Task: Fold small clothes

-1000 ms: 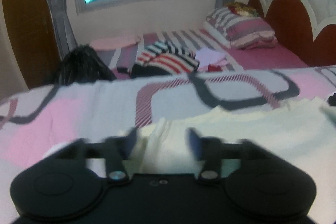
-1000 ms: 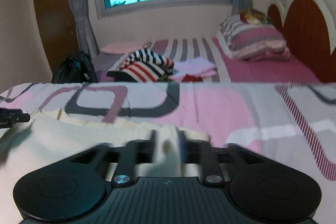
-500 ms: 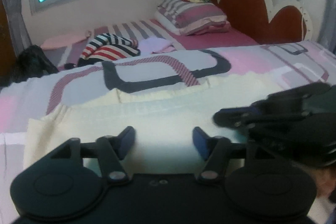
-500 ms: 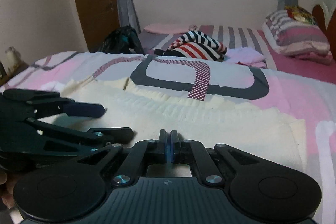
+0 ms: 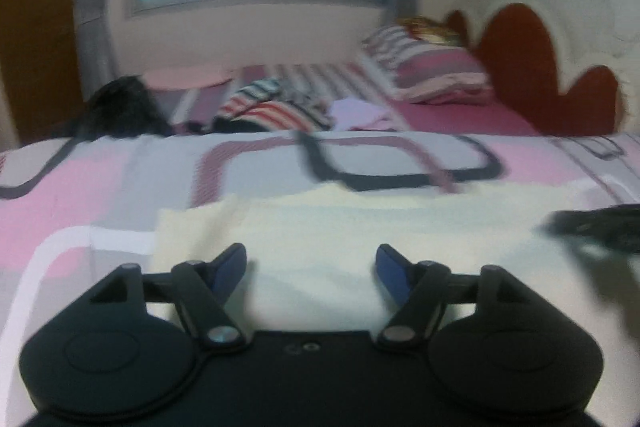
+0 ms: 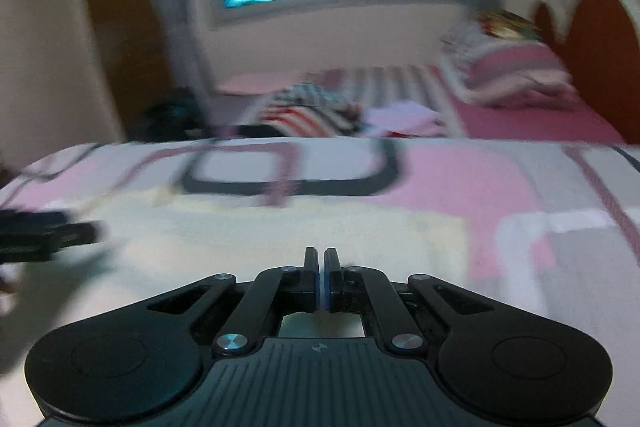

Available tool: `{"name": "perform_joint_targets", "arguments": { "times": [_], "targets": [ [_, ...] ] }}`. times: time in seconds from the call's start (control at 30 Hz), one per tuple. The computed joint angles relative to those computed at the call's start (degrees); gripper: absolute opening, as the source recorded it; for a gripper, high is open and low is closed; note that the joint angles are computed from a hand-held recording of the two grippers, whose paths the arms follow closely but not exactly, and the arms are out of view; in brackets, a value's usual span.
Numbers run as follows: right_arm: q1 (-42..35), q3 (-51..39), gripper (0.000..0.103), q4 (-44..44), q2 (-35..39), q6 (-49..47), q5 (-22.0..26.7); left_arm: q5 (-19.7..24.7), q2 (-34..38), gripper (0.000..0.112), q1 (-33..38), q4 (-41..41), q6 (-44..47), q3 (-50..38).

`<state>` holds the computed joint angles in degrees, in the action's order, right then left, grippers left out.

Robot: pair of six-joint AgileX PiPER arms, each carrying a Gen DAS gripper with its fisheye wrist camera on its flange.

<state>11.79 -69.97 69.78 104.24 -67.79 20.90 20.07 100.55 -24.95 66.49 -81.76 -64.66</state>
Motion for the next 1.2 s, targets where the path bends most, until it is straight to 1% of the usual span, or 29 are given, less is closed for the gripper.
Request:
{"name": "perform_joint_targets", "arguments": {
  "times": [0.03,0.07,0.1,0.17,0.2,0.23,0.27,0.3,0.33,0.37,0.43,0.47,0.53,0.57,0.6,0.7,0.8,0.9,0.93,1.0,1.07,1.1,1.17,1.2],
  "targets": [
    [1.3,1.4,0.002,0.7,-1.3,-1.7,0.7,0.4,-0.4,0.070,-1.5,0.9,-1.1,0.3],
    [2.1,2.5,0.002,1.7,-2.3,-3.1,1.4,-0.2,-0.9,0.072,-2.7,1.3,-1.7,0.9],
    [3.3,3.7,0.002,3.8,-3.1,-5.2,1.9,-0.4,-0.5,0.073,-3.7,0.2,-0.5,0.7],
    [5.4,4.6,0.002,4.2,-3.3,-6.0,1.6,1.4,1.6,0.073,-5.3,-3.0,2.2,-1.0],
    [6.9,4.5,0.002,2.7,-2.5,-4.8,0.2,1.6,3.2,0.074,-5.4,-6.0,4.0,-1.9],
    [7.8,4.6,0.002,1.3,-1.7,-4.1,-1.0,1.9,4.0,0.076,-5.5,-6.6,4.3,-2.2],
    [8.4,5.0,0.002,2.1,-1.5,-5.4,-2.2,1.3,3.9,0.076,-5.2,-6.1,3.9,-1.9],
    [8.2,4.5,0.002,1.6,-1.2,-4.3,-1.7,1.2,3.7,0.073,-4.7,-7.8,5.0,-2.2],
    [7.8,3.6,0.002,-1.0,-0.9,-1.0,-0.8,1.5,3.3,0.072,-4.6,-10.5,7.4,-2.7],
    [7.3,3.0,0.002,-1.7,-1.1,0.6,0.2,2.0,2.7,0.068,-4.7,-10.9,7.7,-2.9],
    [6.2,3.1,0.002,1.4,-1.8,-1.3,2.6,2.7,2.0,0.069,-5.4,-10.3,6.9,-2.8],
    [6.1,2.8,0.002,0.9,-1.8,-0.7,3.3,2.6,2.1,0.072,-5.7,-11.0,7.8,-3.0],
    [7.2,2.4,0.002,-3.8,-1.8,3.1,3.1,5.3,3.5,0.070,-7.1,-10.3,7.6,-3.9],
    [7.9,3.1,0.002,-5.2,-2.1,3.6,2.1,6.0,3.9,0.073,-7.4,-9.7,7.3,-3.9],
    [8.1,3.5,0.002,-5.7,-2.3,3.5,1.4,6.7,4.0,0.073,-7.8,-8.8,6.2,-3.9],
    [6.2,6.3,0.002,-4.8,-4.5,3.1,1.2,8.0,1.9,0.073,-7.9,-7.8,5.6,-1.5],
    [1.5,8.8,0.002,-6.6,-6.3,4.1,1.5,8.8,-0.8,0.073,-7.2,-7.0,5.2,1.9],
    [-3.5,9.6,0.001,-5.2,-6.2,3.6,6.2,7.6,-2.2,0.072,-6.3,-5.9,3.6,4.4],
    [-3.5,9.5,0.002,-5.8,-6.6,4.8,6.5,8.3,-2.4,0.070,-6.7,-6.2,3.5,4.3],
    [-1.7,10.1,0.002,-8.3,-8.6,7.6,5.0,9.2,-4.1,0.069,-8.1,-5.3,1.2,5.2],
    [-0.3,12.0,0.002,-6.2,-11.3,4.5,6.1,9.0,-6.3,0.069,-9.7,-5.2,-0.6,6.8],
    [0.5,12.9,0.002,-6.1,-12.6,4.1,6.7,8.6,-7.3,0.069,-10.7,-5.3,-1.4,7.8],
    [2.9,15.1,0.002,-5.9,-15.0,3.9,7.9,8.8,-8.6,0.069,-13.1,-8.1,-1.0,8.7],
    [4.2,16.0,0.002,-5.4,-15.6,3.8,8.1,9.0,-9.3,0.070,-14.6,-7.7,-3.0,9.8]
  ]
}}
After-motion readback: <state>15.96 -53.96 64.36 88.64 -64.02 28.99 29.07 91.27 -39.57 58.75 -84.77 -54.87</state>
